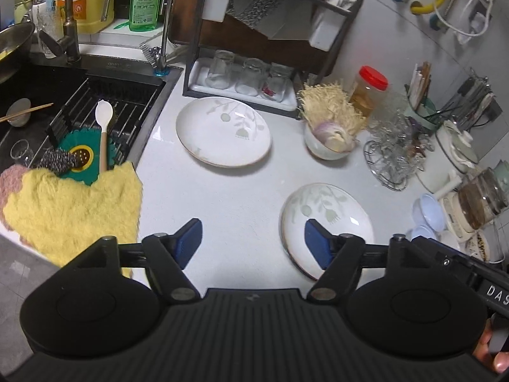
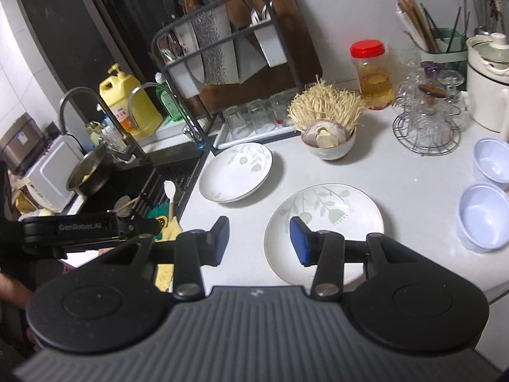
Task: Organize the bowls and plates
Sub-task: 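Move the left tool to the white leaf plate rim and close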
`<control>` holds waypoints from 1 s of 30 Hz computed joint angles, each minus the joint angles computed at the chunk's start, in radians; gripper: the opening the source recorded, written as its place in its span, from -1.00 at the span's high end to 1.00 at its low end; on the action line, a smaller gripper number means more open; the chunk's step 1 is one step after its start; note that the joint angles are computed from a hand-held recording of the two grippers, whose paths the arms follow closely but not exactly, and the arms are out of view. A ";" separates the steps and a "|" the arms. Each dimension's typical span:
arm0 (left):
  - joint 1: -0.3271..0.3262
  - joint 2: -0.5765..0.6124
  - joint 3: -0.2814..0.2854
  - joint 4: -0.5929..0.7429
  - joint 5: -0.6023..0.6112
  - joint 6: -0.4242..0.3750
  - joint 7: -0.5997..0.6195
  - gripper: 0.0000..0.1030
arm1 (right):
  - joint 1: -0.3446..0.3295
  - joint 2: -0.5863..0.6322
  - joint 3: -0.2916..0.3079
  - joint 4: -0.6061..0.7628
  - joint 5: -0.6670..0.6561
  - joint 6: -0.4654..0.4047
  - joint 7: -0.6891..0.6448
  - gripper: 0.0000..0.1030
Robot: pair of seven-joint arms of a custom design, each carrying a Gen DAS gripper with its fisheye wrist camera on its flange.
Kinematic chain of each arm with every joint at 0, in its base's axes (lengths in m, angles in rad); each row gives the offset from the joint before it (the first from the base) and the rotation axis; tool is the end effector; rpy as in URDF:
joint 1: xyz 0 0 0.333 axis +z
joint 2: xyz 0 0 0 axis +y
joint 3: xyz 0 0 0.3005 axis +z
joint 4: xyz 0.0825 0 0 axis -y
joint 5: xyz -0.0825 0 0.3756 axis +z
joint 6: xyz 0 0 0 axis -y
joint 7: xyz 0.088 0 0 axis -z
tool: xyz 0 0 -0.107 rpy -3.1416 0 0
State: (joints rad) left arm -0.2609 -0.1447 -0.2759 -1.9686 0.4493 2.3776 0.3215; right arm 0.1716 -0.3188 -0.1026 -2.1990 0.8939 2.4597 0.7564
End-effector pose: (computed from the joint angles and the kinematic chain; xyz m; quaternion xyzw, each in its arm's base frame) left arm 0.4753 -0.2872 0.5813 -0.8012 0.4953 -0.2825 0.1814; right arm 0.4988 0.0289 0.5659 -0.7261 0.5211 -0.0820 0.4411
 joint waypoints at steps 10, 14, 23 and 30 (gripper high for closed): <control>0.078 0.119 0.085 0.051 -0.091 0.068 0.203 -0.67 | 0.014 0.241 0.088 0.217 -0.121 0.038 0.207 0.11; 0.116 0.183 0.110 0.068 -0.141 0.140 0.291 -0.78 | 0.019 0.345 0.118 0.312 -0.196 0.064 0.303 0.11; 0.186 0.362 0.140 0.186 -0.222 0.188 0.445 -0.83 | 0.036 0.576 0.149 0.531 -0.381 0.079 0.530 0.12; 0.212 0.474 0.156 0.287 -0.235 0.203 0.499 -0.83 | 0.040 0.706 0.168 0.680 -0.442 0.070 0.603 0.12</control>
